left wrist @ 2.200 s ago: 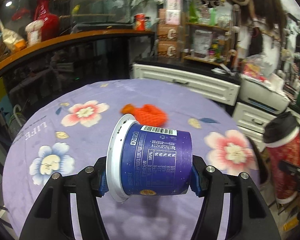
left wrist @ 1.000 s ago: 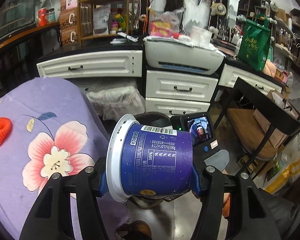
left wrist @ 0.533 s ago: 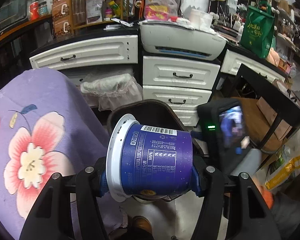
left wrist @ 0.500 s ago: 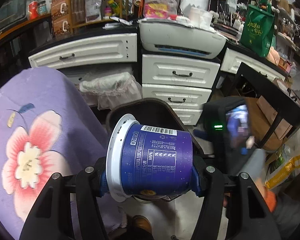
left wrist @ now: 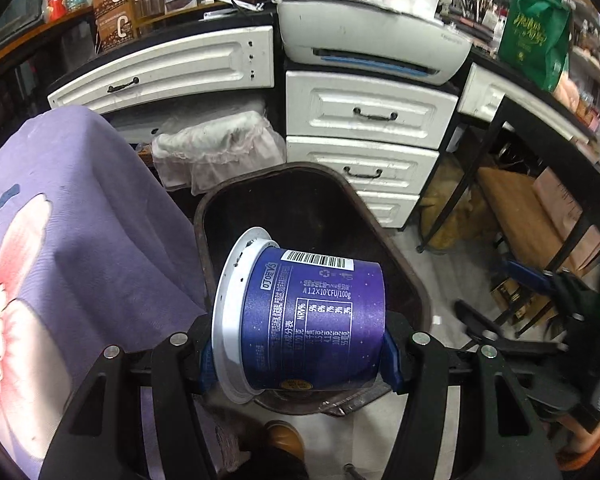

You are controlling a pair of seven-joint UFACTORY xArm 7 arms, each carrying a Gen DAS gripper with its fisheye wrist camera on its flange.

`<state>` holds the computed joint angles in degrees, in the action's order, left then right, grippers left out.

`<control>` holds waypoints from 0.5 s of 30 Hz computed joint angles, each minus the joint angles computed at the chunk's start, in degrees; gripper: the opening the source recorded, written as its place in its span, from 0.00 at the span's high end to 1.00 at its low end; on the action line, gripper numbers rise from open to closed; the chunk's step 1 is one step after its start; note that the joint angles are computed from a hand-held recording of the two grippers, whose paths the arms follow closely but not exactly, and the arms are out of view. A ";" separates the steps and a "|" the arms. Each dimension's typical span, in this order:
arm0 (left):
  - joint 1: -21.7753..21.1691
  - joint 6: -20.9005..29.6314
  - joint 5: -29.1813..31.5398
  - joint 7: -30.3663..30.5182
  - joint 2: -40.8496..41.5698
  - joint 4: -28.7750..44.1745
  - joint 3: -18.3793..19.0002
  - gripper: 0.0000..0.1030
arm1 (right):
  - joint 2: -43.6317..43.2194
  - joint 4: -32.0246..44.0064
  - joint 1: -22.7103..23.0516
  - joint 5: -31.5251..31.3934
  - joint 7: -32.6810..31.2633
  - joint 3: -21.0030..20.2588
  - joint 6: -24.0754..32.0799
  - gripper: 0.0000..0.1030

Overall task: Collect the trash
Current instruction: 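Open the right tool over the bin while the left tool releases the yogurt cup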

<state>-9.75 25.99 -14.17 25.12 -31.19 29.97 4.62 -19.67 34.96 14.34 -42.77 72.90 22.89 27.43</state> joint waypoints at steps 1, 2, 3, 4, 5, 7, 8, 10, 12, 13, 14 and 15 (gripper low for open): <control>0.39 -0.33 0.48 -0.41 0.97 0.31 -0.51 0.42 | -1.09 -1.12 0.47 0.74 -0.06 -0.29 -0.03 0.23; 0.96 -0.56 1.13 -1.29 2.26 0.70 -1.26 0.42 | -1.76 -1.80 0.70 1.22 -0.26 -0.29 -0.02 0.23; 1.12 -0.65 1.34 -1.79 3.18 1.05 -1.51 0.42 | -2.39 -2.33 0.92 1.63 -0.47 -0.05 0.22 0.23; 1.17 -0.80 1.37 -2.25 4.21 1.50 -1.65 0.42 | -3.19 -2.92 1.10 1.99 -0.75 0.19 0.63 0.23; 1.35 -0.78 1.56 -2.78 5.30 1.95 -1.88 0.42 | -3.87 -3.48 1.27 2.57 -0.92 0.32 0.74 0.23; 1.65 -0.79 2.16 -3.50 6.90 2.67 -2.42 0.42 | -5.44 -5.06 1.88 4.82 -1.84 -0.38 -0.01 0.23; 1.96 -0.85 2.74 -4.05 7.72 3.01 -2.88 0.42 | -6.18 -5.61 1.97 6.00 -2.28 -0.54 -0.11 0.23; 2.23 -0.71 3.44 -4.79 8.65 3.47 -3.34 0.41 | -8.04 -6.83 2.01 8.18 -2.73 -0.43 0.02 0.23; 1.80 -0.29 3.11 -4.61 8.87 3.59 -3.12 0.41 | -9.52 -7.71 1.77 9.96 -3.34 -0.25 0.04 0.23; 1.53 -0.08 2.84 -4.38 8.83 3.60 -3.00 0.39 | -10.13 -8.02 1.56 10.65 -3.64 -0.03 0.13 0.23; 1.20 0.19 2.59 -3.95 8.69 3.58 -2.88 0.37 | -10.65 -8.23 1.39 11.33 -3.97 0.19 0.32 0.23; 1.06 0.19 2.50 -3.65 8.41 3.45 -2.86 0.30 | -11.24 -8.47 1.34 12.06 -4.37 0.34 0.67 0.23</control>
<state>-8.69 26.18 -11.68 21.47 -22.78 33.41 1.77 -30.92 26.49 15.68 -30.71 68.53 23.23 28.10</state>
